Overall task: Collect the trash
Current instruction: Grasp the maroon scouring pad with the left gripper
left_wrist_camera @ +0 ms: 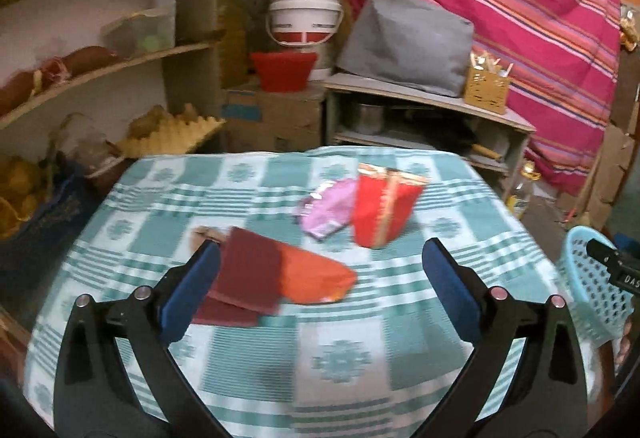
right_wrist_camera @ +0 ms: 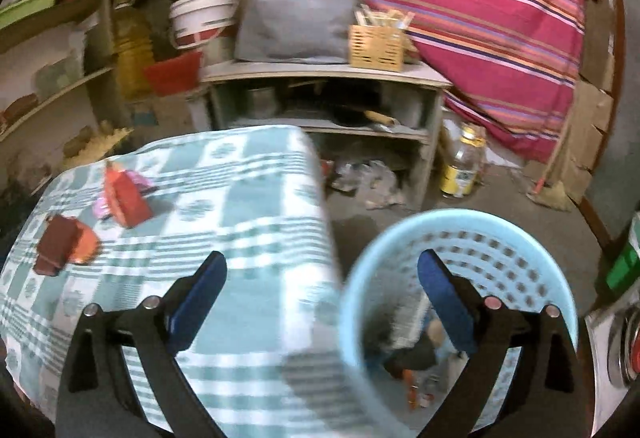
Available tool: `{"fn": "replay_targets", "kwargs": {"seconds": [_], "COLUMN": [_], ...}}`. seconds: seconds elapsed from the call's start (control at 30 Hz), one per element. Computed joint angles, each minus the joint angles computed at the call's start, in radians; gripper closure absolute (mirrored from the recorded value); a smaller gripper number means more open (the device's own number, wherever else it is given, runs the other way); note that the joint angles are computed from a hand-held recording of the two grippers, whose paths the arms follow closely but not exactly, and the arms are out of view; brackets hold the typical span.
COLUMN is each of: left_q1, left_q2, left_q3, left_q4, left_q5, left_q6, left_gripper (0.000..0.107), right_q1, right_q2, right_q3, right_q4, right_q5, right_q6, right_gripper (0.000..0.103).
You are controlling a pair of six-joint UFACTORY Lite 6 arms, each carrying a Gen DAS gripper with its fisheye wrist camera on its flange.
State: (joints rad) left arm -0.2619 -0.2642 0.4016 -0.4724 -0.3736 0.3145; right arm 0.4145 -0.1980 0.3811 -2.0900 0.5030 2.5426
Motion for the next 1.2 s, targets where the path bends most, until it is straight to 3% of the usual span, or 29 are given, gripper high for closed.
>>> {"fn": "replay_targets", "kwargs": {"seconds": [0.1, 0.23, 0.5, 0.6, 0.8, 1.0, 1.2], "left_q1": [0.062, 0.176, 0.320, 0.324, 0.303, 0.263, 0.289], "left_q2": [-0.012, 0.032, 0.303, 0.391, 0.549, 0.622, 0.706], "left_q3": [-0.009, -0.041, 0.039, 0.073, 0.208, 0.306, 0.409], "left_q4": [0.034, 0.298, 0.620, 0.592, 0.539, 0.368, 0.488], "left_q5": [-0.002, -0.051, -0.140, -0.177, -0.123, -0.061, 0.039], "left_q6": [0.026, -0.180, -0.397, -0.348, -0.301, -0.176, -0.287], "left_gripper": [0.010, 0.010, 0.010, 0.010, 0.010, 0.010, 0.010], "right_q1": [0.087, 0.159, 0.225, 0.224, 0.211, 0.165, 0.173], "right_q2": [0.103, 0.221, 0.461, 0.504, 0.579, 0.606, 0.649], "right_q3": [0.084, 0.182, 0.398, 0.440, 0.516, 0.545, 0.588], "right_q4": [0.032, 0.062, 0.151, 0.175, 0.254, 0.229, 0.275], "right_q5": [0.028, 0.049, 0.051, 0.034, 0.027, -0.045, -0.048], "right_q6": [0.004, 0.005, -0.080, -0.108, -0.203, -0.137, -0.182], "right_gripper": [0.009, 0.009, 0.009, 0.009, 0.009, 0.009, 0.009]}}
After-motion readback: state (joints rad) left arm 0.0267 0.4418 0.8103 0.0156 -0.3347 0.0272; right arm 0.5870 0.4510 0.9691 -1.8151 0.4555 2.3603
